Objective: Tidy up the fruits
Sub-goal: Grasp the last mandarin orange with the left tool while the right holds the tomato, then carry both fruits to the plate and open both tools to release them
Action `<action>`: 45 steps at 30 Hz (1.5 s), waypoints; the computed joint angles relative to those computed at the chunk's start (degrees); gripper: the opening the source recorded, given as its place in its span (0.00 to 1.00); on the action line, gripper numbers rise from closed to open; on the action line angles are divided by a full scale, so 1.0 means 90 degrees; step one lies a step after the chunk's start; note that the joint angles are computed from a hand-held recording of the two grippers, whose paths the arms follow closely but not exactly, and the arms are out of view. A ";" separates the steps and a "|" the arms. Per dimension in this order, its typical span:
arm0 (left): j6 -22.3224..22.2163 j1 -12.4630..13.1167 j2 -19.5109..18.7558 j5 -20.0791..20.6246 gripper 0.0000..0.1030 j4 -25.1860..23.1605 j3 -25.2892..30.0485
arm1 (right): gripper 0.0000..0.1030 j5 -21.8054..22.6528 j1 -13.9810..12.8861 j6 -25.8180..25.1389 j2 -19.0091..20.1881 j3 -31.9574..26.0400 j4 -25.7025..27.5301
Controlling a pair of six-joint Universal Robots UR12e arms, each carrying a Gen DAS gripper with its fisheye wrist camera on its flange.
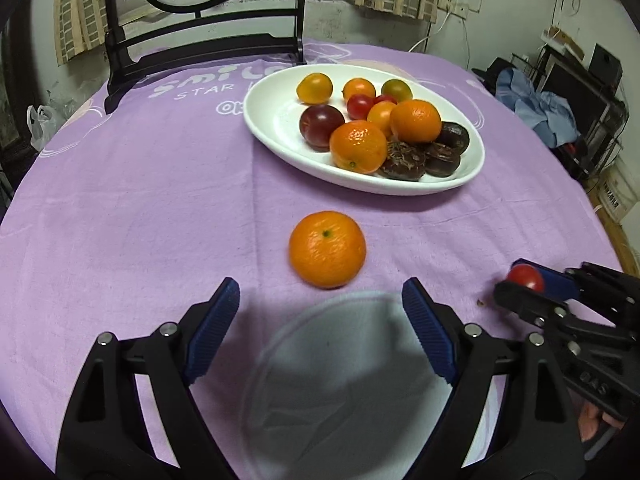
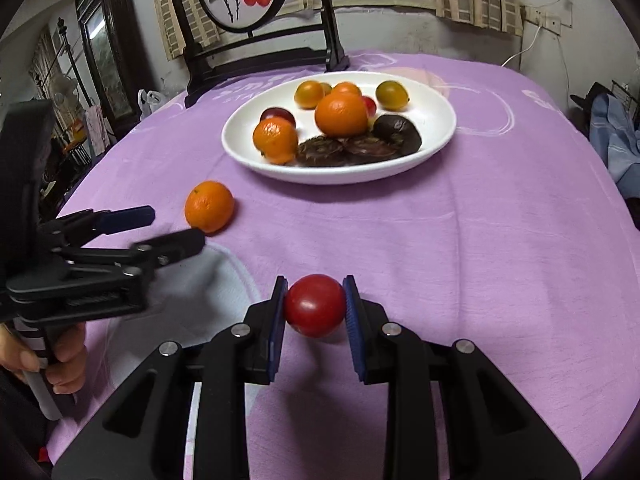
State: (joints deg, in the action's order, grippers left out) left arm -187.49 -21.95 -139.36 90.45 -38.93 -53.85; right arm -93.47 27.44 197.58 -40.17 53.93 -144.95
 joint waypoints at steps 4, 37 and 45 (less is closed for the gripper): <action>-0.0056 -0.0022 -0.0212 0.0056 0.60 -0.0450 0.0386 | 0.27 0.0058 -0.0007 -0.0036 -0.0021 0.0030 -0.0037; -0.0029 0.0002 -0.0539 0.0071 0.39 -0.0580 0.1517 | 0.27 -0.0316 -0.0229 -0.0273 0.0679 -0.1566 0.0108; -0.0303 0.0054 -0.1893 0.0059 0.39 -0.2032 0.4152 | 0.27 -0.0378 -0.0343 -0.0234 0.1645 -0.3331 0.0995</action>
